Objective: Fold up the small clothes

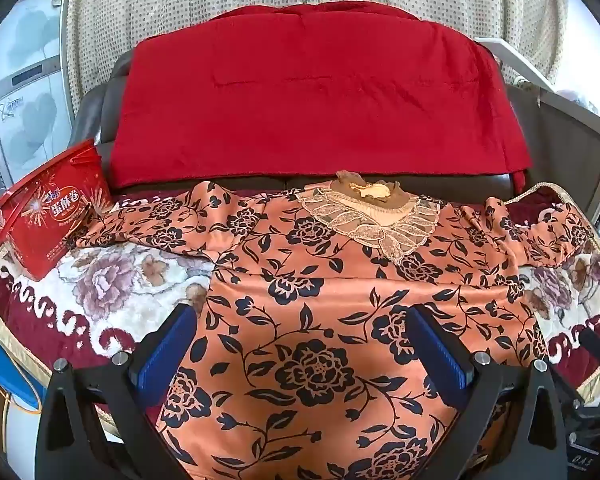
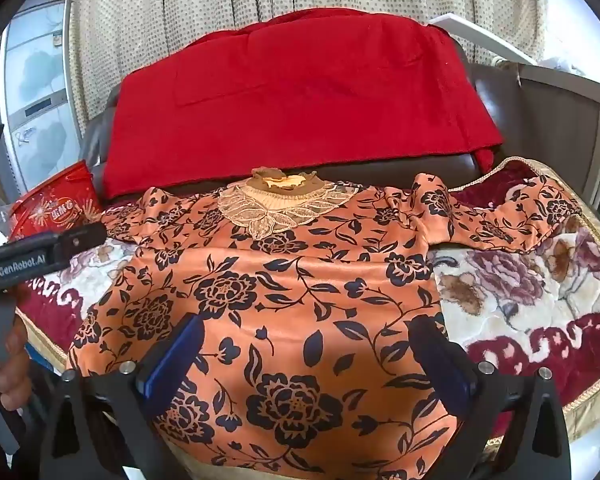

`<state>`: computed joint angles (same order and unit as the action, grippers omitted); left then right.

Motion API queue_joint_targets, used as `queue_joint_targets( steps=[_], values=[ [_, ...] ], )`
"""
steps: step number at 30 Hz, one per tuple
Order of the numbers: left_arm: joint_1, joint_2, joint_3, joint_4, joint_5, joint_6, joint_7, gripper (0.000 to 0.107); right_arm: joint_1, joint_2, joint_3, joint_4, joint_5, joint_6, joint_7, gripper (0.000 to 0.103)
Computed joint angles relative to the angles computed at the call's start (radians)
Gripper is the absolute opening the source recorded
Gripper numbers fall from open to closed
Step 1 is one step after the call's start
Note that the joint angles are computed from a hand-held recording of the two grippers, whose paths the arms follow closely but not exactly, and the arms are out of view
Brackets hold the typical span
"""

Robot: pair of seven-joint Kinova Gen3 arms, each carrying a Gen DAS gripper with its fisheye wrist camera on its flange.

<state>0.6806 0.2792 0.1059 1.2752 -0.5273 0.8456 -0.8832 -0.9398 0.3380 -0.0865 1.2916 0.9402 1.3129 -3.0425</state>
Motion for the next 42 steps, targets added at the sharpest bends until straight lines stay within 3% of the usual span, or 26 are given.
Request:
queue_joint_targets(
  steps=[7,16,42],
  values=[
    [0.002,-0.015,-0.001,0.047,-0.011,-0.032,0.019,0.103,0.002,-0.004,0.008,0.004,0.017,0.005,-0.036,0.103],
    [-0.001,0.003,0.004,0.005,0.010,0.008,-0.003,0.103,-0.034,0.030,0.017,-0.021,0.057,0.060,-0.065,0.103],
    [-0.005,-0.001,0.004,0.012,0.021,0.003,-0.012,0.103,-0.022,0.022,0.018,-0.033,0.057,0.048,-0.039,0.103]
  ],
)
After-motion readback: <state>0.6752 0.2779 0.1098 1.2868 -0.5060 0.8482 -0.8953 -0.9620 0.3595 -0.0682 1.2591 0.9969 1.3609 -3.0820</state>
